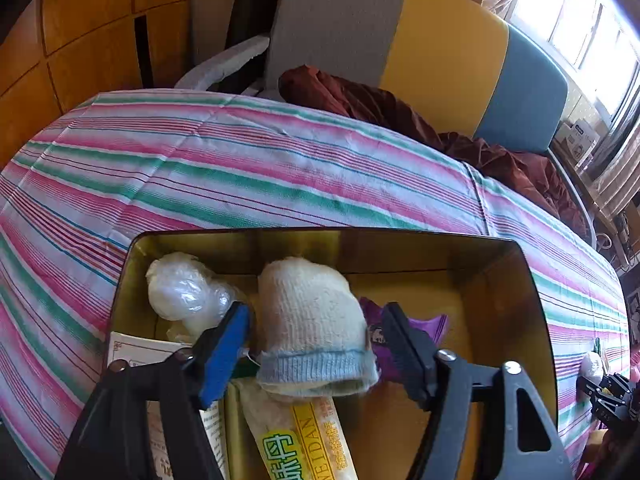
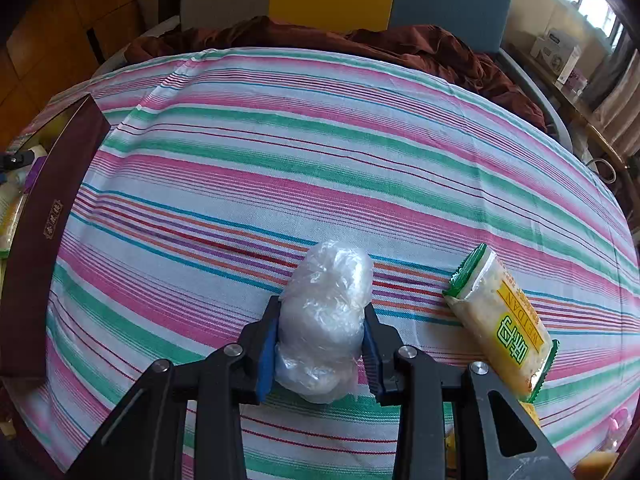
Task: Organize objects
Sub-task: 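Carry the beige sock into the gold tray and open the left gripper while the right holds the plastic bag, then carry the clear plastic bag into the gold tray and open the right gripper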
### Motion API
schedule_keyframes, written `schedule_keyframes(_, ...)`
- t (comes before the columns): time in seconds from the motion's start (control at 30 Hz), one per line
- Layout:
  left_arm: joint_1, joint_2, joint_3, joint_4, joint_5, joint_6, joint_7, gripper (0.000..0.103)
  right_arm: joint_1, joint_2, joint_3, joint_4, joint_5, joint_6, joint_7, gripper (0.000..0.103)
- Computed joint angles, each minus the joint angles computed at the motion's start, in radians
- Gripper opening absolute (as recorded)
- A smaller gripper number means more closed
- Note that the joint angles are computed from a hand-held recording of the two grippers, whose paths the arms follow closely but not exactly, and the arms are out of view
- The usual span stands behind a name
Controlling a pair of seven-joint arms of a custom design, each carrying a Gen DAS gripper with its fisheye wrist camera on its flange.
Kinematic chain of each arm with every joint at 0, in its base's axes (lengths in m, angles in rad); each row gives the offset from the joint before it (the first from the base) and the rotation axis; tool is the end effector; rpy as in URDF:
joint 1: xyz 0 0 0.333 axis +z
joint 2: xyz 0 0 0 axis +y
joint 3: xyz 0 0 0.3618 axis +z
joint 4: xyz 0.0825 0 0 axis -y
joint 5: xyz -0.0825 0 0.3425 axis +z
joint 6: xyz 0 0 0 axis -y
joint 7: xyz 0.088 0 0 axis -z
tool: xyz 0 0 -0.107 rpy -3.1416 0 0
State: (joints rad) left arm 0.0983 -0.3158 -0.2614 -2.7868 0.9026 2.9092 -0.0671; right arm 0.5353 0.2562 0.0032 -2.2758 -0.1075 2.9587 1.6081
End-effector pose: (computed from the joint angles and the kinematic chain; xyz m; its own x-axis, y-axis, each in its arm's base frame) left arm 0.3392 -0.1059 0.4039 0.5396 -0.8263 0.1614 -0.6651 -0.5359 -0.5201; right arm 0.4765 0.2929 0.3673 0.5580 -0.8286 0.0453 -0.7450 -0.5242 -0.4127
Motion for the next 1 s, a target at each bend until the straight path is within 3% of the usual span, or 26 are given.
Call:
schedule_keyframes(0.17,-0.062,-0.103,-0.035,-0.013,-0.050,-0.119,0.019,0.070,0.005,0.001,-0.006,0.000,-0.007,0.003,0.004,0.037)
schedule_keyframes(0.4,-0.243,-0.317,-0.147,-0.027,-0.175,-0.372,0.015,0.070,0.043,0.002,-0.047,-0.003,-0.068,0.014,0.052,0.038)
schedule_keyframes(0.57,-0.356,-0.380,-0.226,-0.003,-0.231,-0.534,-0.028,0.070,0.075,0.001,-0.082,-0.001,-0.134,0.013,0.118,0.037)
schedule_keyframes(0.8,-0.456,-0.413,-0.236,-0.015,-0.255,-0.593,-0.100,0.070,0.102,-0.010,-0.103,0.008,-0.221,-0.026,0.238,0.037)
schedule_keyframes(1.0,-0.493,-0.446,-0.231,-0.047,-0.249,-0.573,-0.156,0.070,0.068,-0.062,-0.012,-0.010,-0.201,-0.014,0.255,0.036)
